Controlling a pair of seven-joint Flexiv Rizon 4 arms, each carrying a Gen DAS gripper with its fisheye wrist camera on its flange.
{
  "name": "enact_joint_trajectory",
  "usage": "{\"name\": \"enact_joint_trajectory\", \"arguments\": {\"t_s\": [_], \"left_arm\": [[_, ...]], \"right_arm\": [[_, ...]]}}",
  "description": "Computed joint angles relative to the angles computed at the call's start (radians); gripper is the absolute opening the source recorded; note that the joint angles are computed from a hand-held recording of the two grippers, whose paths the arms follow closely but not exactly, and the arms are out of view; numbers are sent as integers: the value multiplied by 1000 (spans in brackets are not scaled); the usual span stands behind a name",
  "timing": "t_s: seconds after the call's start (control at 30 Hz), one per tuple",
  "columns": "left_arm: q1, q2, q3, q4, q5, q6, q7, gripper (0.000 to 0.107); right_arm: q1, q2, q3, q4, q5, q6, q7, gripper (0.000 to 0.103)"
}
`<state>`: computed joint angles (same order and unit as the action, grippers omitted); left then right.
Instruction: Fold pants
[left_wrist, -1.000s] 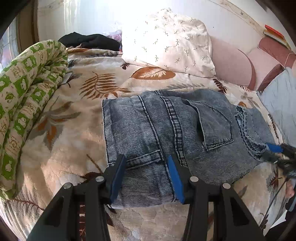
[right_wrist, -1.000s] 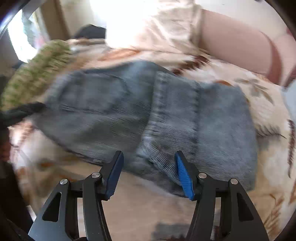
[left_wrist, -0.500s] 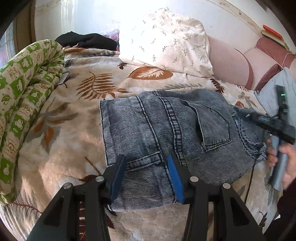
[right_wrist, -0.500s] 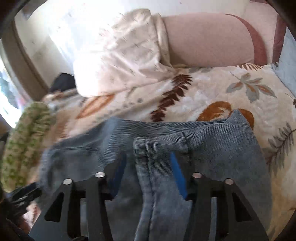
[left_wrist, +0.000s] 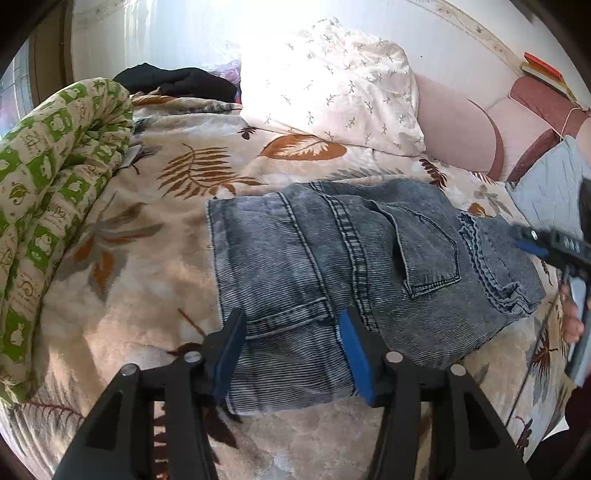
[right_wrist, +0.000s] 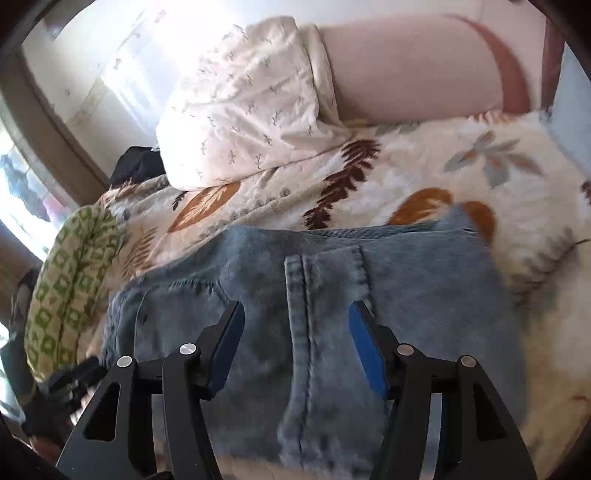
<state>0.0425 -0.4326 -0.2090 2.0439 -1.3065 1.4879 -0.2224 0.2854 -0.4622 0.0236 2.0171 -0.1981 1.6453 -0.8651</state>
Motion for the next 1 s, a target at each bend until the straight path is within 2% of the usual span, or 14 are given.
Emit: {"name": "enact_joint_trajectory", "arguments": {"t_s": [0.1,0.17,0.27,0.33,0.4,0.43,0.53,0.6,0.7,0.77,0.8,0.83,0.9,1.0], "left_arm": [[2,11,-4,6,-48,6,37,57],[-13,17,-17,0,-171,51,145,57],[-40,32,11,-4,-268,42,226,57],[-60,32,39,-5,-282,48,222,58],[-67,31,75,9,-218,29,135,58],[-65,33,99,22,-154,-4,61,58],[-33,52,127,66,-15,-90,-114,58],[-14,74,117,106,-31,-100,-137,58],[-10,99,115,152,-89,-98,-122,58],[-5,104,126,153,-104,-132,-135,58],[-5,103,130,148,-117,-140,-140,58],[-9,100,131,142,-140,-134,-132,58],[-20,89,134,130,-159,-126,-119,58],[-15,83,136,115,-153,-184,-118,58]], "right_arm": [[181,50,-200,88,-55,-32,57,55],[296,60,-330,133,-130,-81,112,41],[400,48,-441,176,-244,-134,180,34],[462,38,-516,212,-310,-95,227,33],[543,40,-608,242,-378,-87,263,33],[546,43,-612,244,-389,-91,272,33],[478,62,-537,236,-384,-116,290,33],[474,73,-536,228,-412,-153,314,34],[547,96,-629,238,-529,-160,405,34],[563,110,-652,231,-591,-125,436,42],[541,112,-624,219,-593,-109,432,43],[502,113,-563,199,-573,-102,408,44],[407,105,-405,133,-517,-124,329,45],[296,64,-202,6,-458,-194,194,50]]}}
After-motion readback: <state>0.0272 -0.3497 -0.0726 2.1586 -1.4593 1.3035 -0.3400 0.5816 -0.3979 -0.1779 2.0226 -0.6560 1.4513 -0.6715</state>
